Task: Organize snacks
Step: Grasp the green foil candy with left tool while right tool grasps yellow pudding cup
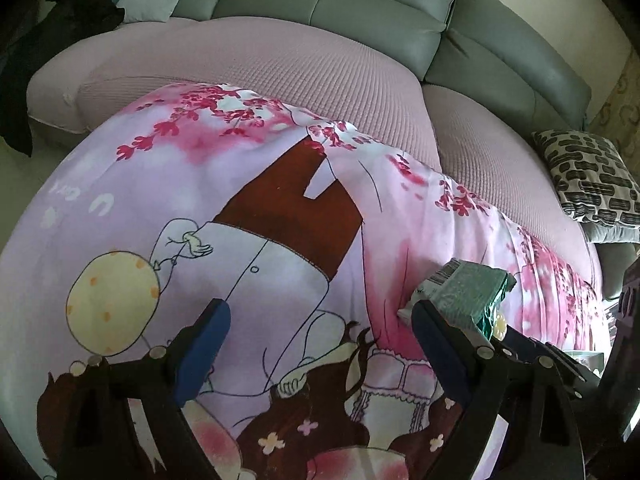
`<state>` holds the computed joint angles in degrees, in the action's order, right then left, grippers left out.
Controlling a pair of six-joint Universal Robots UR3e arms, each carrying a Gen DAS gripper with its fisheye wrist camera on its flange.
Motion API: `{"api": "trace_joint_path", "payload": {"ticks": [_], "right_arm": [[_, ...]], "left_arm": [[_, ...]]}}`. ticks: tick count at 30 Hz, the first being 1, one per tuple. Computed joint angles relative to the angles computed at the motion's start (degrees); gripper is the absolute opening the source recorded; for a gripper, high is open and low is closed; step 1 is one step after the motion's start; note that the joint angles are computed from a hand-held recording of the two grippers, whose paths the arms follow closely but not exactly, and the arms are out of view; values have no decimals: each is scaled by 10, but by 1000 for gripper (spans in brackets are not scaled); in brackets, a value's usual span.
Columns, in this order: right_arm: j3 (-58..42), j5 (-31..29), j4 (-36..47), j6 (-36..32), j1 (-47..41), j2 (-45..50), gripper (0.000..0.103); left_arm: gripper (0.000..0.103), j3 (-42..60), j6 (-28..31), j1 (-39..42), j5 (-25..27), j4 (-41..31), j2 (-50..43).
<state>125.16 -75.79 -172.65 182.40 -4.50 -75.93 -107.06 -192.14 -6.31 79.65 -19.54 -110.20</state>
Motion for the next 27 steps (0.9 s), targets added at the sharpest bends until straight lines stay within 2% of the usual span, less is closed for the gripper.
{"api": "trace_joint_path", "payload": {"ticks": [3, 14, 24, 27], "right_arm": [[12, 10, -12, -3, -6, -6, 38], [64, -28, 0, -7, -30, -66, 38], [131, 7, 9, -33, -84, -133, 38], [131, 2, 8, -32, -79, -134, 38]], "left_arm": [[93, 7, -5, 2, -8, -5, -2], [93, 61, -3, -20, -75, -45, -30], [92, 184, 33, -90, -35, -120, -106], [84, 208, 41, -108, -22, -133, -120]]}}
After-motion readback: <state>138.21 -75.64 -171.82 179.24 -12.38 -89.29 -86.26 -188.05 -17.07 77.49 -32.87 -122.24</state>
